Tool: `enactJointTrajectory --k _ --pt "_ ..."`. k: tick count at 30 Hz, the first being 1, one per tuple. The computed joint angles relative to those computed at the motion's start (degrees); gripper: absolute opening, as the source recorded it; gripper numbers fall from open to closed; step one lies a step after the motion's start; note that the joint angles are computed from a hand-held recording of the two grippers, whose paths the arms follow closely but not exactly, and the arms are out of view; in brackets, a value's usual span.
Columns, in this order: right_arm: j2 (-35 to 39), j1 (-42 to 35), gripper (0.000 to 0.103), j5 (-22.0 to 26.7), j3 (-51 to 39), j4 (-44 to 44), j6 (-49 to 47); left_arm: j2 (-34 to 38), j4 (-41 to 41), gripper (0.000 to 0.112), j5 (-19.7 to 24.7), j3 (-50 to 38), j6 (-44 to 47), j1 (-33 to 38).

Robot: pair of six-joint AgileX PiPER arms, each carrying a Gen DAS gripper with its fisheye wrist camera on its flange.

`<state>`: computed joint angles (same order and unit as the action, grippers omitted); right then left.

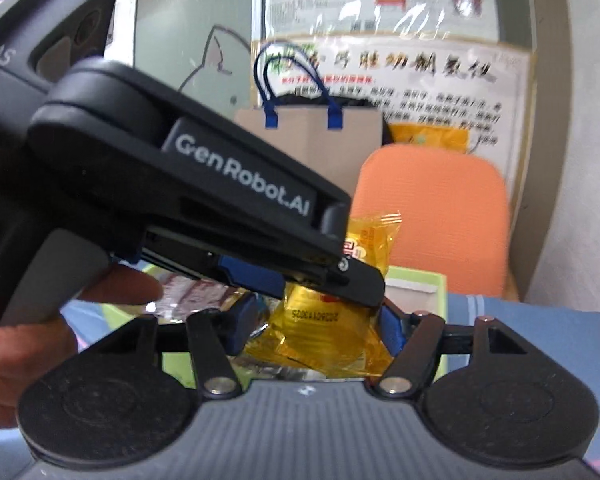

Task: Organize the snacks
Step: 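Carry the yellow cake pack into the green box and release it, then lower the left tool onto the round biscuit pack and grasp it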

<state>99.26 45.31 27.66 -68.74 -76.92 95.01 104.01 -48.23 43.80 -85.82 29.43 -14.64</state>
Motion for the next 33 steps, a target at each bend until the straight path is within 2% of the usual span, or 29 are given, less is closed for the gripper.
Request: enactJointTrajectory --k 3,5,6,7,8,9,10,14,17,21,23,27,30,33 --pt "3.6 -2.3 0.071 -3.4 -1.7 3.8 -3.5 5.4 3.3 0.024 -0.3 -4.1 -2.4 -0.3" --pt "5.3 -3.3 0.076 -4.8 -2.4 5.6 -5.2 7.8 2.6 0.027 -0.3 -5.1 -1.3 -0.3" --pt "5.6 -3.0 0.075 -4.4 -2.3 3.7 -3.7 8.2 1.7 0.032 -0.8 -4.7 -0.4 -0.2" --pt "5.3 -3.1 0.076 -4.7 -2.2 4.1 -3.5 8.3 1.7 0.043 -1.3 -4.3 -0.1 -0.3" --pt "4.9 -3.6 0.08 -5.4 -2.4 5.2 -4.6 7.8 0.8 0.046 -2.0 -3.5 1.2 -0.2" --pt "4.0 -2.8 0.09 -3.8 -2.0 4.1 -3.6 7.0 -1.0 0.046 -1.6 -2.3 3.6 0.7" --pt "2.9 -1.2 0.093 -0.6 -1.3 1.5 -1.9 5.6 -2.6 0.051 -1.5 -1.0 5.4 1.3" --pt "-3.9 4.6 0.093 8.6 3.6 -4.2 4.3 -4.1 -13.8 0.066 -1.7 8.3 17.9 5.5" --pt "-8.8 12.4 0.093 17.8 7.6 -5.6 8.5 -12.6 -20.4 0.07 1.3 16.0 26.8 10.8" --pt "-10.3 22.5 0.093 25.0 10.2 -4.5 14.7 -22.0 -23.0 0.074 6.0 26.3 33.9 19.3" --pt "-9.0 26.4 0.093 25.6 11.0 -3.5 18.9 -26.2 -22.9 0.074 7.4 32.2 36.2 23.6" --pt "-2.6 33.9 0.093 25.0 7.0 1.4 22.5 -31.4 -18.4 0.074 9.0 41.8 36.6 31.8" --pt "4.3 33.2 0.093 19.4 2.2 3.0 23.6 -29.5 -16.4 0.07 10.9 45.8 37.6 36.1" --pt "9.3 31.8 0.093 18.0 -3.8 6.1 17.8 -27.1 -14.6 0.068 10.0 47.3 37.3 37.2"
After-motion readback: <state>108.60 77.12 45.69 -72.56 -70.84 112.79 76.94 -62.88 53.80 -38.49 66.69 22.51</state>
